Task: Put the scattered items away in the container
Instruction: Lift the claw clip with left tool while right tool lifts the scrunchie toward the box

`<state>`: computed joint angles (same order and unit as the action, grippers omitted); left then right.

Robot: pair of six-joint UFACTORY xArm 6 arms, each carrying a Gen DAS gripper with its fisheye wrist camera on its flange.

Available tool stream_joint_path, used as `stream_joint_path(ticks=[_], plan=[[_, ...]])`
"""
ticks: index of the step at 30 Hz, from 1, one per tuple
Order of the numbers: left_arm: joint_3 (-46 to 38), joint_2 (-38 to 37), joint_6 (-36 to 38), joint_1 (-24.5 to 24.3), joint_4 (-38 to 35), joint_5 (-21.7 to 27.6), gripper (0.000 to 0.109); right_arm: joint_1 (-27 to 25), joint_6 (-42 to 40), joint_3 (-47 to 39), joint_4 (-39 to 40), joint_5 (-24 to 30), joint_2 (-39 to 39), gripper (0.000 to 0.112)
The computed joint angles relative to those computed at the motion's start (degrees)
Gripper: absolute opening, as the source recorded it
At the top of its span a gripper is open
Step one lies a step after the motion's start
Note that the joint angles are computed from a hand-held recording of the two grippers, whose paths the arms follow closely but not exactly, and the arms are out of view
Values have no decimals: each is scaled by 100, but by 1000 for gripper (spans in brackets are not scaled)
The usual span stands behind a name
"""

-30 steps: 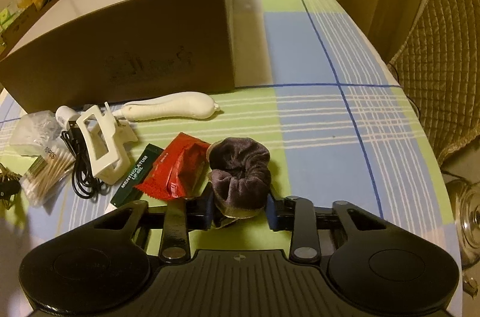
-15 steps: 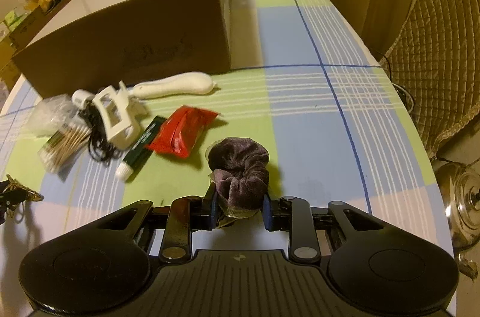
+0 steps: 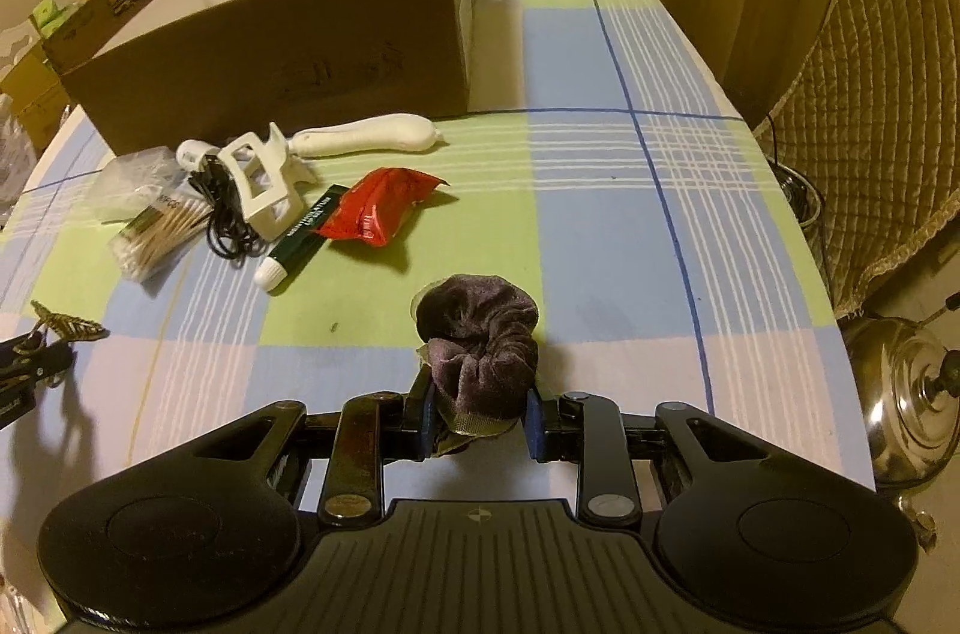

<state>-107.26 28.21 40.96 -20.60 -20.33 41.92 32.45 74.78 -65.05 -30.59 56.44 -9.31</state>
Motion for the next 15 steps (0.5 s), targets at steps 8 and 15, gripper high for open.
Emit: stream_joint_path(ticks=[8, 15], plan=[[426, -489, 351, -9, -162, 102, 25, 175, -1, 111, -46, -63, -184, 25], [872, -930, 380, -32, -102, 108, 26, 282, 80, 264, -148, -216, -379, 25]])
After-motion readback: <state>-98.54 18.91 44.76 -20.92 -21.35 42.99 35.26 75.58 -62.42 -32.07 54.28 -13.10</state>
